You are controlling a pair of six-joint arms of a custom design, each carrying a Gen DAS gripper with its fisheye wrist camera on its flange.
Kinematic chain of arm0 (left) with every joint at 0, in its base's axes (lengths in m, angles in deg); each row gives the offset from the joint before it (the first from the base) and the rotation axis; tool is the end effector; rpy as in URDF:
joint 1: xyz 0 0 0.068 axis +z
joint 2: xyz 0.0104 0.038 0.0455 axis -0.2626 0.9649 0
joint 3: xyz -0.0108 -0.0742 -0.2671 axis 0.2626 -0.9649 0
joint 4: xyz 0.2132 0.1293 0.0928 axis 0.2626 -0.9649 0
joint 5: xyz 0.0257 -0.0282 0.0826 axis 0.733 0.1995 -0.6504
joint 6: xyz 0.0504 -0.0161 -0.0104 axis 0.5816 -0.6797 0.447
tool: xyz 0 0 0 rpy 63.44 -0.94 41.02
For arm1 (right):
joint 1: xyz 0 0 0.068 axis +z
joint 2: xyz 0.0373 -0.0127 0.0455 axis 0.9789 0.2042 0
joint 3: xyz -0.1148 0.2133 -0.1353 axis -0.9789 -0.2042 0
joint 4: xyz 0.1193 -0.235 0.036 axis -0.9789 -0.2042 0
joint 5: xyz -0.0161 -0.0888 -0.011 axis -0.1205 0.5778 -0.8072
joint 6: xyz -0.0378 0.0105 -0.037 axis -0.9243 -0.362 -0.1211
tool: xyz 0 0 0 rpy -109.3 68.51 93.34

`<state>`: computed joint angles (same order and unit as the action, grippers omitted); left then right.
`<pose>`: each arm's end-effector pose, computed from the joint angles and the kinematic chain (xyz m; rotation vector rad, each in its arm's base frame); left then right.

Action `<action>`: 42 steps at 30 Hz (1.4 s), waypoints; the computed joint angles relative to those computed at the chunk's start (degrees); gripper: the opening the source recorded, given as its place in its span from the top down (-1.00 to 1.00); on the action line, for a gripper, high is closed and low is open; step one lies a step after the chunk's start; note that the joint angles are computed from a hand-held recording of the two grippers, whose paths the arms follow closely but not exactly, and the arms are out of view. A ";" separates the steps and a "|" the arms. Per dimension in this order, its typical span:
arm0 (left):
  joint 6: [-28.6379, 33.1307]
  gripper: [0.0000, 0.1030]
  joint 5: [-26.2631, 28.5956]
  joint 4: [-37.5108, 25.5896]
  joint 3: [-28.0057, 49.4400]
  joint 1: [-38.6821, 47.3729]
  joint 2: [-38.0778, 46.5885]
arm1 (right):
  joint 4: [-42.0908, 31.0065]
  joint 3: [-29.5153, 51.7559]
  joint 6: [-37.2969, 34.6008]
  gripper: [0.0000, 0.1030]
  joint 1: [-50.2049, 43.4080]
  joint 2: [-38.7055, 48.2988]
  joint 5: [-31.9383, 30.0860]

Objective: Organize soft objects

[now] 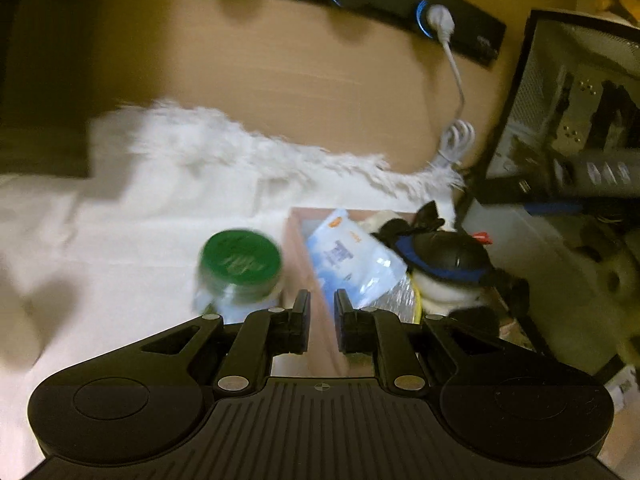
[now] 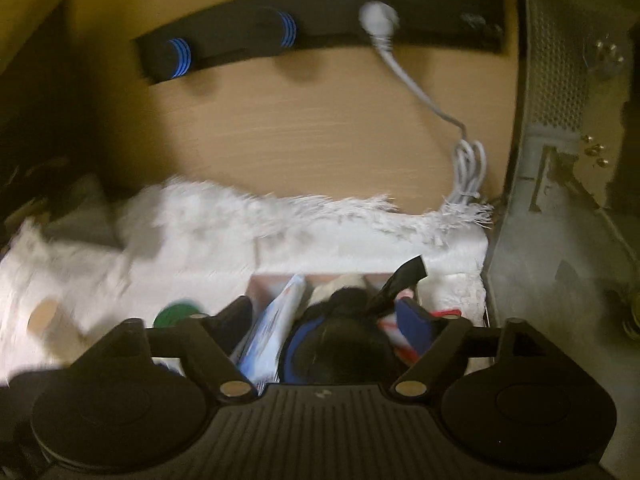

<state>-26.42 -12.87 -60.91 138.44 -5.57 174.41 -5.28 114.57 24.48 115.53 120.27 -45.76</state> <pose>0.3396 0.0341 0.2422 0.5400 2.1489 -0.5642 0.2882 0.1956 0.3165 0.2995 2.2184 0.0375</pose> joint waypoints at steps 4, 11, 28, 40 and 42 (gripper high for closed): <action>-4.30 0.73 -2.63 7.52 -15.52 2.78 -11.80 | 6.30 -12.25 -4.78 -0.67 6.48 -8.53 0.19; -13.70 0.73 -15.85 11.29 -34.67 2.28 -27.90 | 13.88 -29.04 -9.12 -0.85 12.40 -14.91 -7.49; -30.78 0.59 -45.82 22.89 -46.98 -22.82 -33.17 | 25.83 -35.43 -16.01 -1.00 5.59 -3.52 -9.14; -35.80 0.61 -60.65 21.83 -47.26 -34.31 -32.71 | 41.64 -45.52 -15.29 -1.00 4.99 -5.79 -8.93; -34.98 0.61 -59.47 21.22 -47.17 -33.47 -33.22 | 41.72 -45.51 -15.43 -1.00 4.92 -5.74 -9.01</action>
